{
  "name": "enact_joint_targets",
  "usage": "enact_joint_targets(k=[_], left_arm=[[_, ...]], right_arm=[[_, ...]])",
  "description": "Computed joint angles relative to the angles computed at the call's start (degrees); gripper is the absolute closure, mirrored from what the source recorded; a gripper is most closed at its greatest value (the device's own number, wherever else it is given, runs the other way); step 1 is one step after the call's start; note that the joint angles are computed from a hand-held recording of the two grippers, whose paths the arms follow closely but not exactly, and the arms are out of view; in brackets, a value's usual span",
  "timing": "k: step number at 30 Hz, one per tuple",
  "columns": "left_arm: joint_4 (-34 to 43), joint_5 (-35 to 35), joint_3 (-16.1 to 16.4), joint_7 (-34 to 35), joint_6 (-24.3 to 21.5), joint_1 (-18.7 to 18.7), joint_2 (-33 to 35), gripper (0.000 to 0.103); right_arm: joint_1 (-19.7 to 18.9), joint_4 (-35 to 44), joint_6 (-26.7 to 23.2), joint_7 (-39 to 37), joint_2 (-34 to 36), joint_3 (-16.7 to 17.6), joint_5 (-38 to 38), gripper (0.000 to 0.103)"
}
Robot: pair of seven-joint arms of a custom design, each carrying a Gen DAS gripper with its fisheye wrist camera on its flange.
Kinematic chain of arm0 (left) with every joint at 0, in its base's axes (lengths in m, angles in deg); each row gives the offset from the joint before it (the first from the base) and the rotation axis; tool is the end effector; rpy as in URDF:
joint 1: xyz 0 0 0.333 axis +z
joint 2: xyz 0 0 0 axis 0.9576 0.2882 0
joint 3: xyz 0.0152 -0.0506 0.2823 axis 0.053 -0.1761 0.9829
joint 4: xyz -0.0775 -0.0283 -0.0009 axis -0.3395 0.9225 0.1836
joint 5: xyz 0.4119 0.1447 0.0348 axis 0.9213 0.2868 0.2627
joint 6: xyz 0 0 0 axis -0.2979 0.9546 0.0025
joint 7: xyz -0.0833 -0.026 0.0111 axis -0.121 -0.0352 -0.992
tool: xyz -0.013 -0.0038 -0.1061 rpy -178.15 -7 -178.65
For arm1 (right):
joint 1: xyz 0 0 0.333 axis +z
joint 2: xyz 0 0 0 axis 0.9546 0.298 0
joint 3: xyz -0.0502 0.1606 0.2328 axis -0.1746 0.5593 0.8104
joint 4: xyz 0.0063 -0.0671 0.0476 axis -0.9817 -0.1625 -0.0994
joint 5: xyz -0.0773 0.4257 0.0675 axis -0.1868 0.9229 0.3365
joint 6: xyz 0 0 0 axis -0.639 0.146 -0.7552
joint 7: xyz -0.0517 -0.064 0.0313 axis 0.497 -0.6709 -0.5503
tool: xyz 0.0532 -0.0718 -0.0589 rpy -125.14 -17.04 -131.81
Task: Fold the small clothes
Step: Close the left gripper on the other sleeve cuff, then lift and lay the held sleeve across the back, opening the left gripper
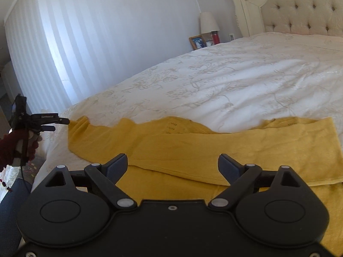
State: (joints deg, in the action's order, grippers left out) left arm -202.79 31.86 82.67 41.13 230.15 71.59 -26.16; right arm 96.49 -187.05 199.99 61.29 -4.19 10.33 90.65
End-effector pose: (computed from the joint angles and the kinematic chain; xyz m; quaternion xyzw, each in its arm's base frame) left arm 0.5646 -0.0767 0.5425 -0.6878 0.5786 -0.3191 0.3005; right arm 0.4183 0.1326 0.5271 -0.6420 0.5591 -0.1803 0.4928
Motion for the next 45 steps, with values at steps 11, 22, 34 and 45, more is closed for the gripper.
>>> enact_joint_targets(k=[11,22,34,45], left_arm=[[7.5,-0.9,0.4,-2.8,-0.9,3.4,9.8,0.028],[5.2,3.3,-1.7,-12.0,2.0,3.1,5.6,0.100],[11.1,6.9,-7.8,-8.5,-5.7,-5.8,-1.8,0.100],[25.0,13.1,-13.9,-14.5,-1.6,-15.1,15.3,0.100]], right_arm=[[7.3,4.6,0.8,-8.0,6.6,-3.6,5.6,0.010],[3.6,2.5,-2.4,-7.0,4.2,-2.3,7.1,0.010],[1.7,0.1,-3.1,-16.1,-0.1,-9.2,9.6,0.010],[-9.3,1.5,-5.8,-10.9,-0.8,-7.2,7.4,0.010]])
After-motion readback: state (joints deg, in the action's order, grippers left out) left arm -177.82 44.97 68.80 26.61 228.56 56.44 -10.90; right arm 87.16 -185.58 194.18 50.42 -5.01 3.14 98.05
